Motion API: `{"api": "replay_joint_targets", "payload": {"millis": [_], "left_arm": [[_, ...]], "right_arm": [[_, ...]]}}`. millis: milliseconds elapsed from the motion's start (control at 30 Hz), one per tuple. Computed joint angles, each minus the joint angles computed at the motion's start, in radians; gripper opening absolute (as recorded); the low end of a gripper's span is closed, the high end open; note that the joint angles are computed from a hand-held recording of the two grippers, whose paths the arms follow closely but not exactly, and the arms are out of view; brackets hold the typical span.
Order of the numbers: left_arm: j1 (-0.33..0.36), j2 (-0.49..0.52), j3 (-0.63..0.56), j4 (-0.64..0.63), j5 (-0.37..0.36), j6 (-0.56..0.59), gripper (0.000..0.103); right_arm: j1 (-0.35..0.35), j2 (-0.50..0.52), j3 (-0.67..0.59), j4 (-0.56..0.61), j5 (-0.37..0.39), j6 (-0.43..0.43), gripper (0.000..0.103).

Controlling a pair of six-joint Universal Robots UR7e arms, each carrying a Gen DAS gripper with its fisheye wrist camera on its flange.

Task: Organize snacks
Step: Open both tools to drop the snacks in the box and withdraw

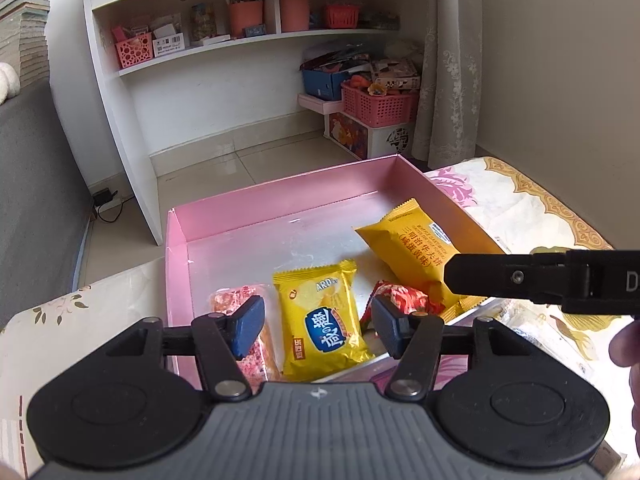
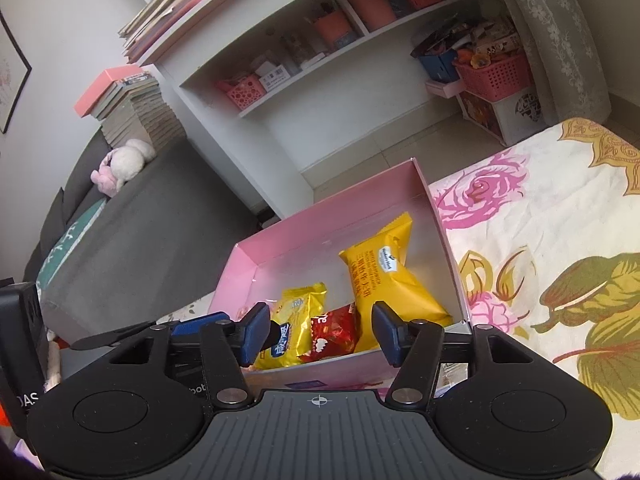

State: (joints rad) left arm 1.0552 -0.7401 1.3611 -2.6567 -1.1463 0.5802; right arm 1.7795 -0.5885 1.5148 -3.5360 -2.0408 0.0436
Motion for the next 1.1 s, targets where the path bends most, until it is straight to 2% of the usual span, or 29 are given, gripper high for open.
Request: {"api": "replay_joint_targets", "payload": {"millis": [433,500,733,933,1100], "left_arm": [[-0.025,-0.088,0.097,-0.024,0.009,-0.022,0.066],[-0.028,-0.104,0.116,-0.031,0.009,-0.025,0.067],[-0.039,-0.166,0.183,-0.01,0.003,-0.072,0.074],[-0.047,-0.227,0.258,-0.033,-0.012,-0.075,0.089],[-0.047,-0.265,0.309,-0.055,-0.026,-0.098,0.1]], "right_arm": [[0.045,-0.041,0.05,0.009,-0.05,-0.038,0.06],[0.055,-0.048,0.06,0.004,-0.053,-0.043,0.065],[0.093,-0.065,0.088,0.012,-0.077,-0.101,0.067],[0.117,-0.087,0.126,0.017,-0.092,-0.127,0.076],[0.131,-0.111,0.172,0.0,-0.098,-0.143,0.089]]}}
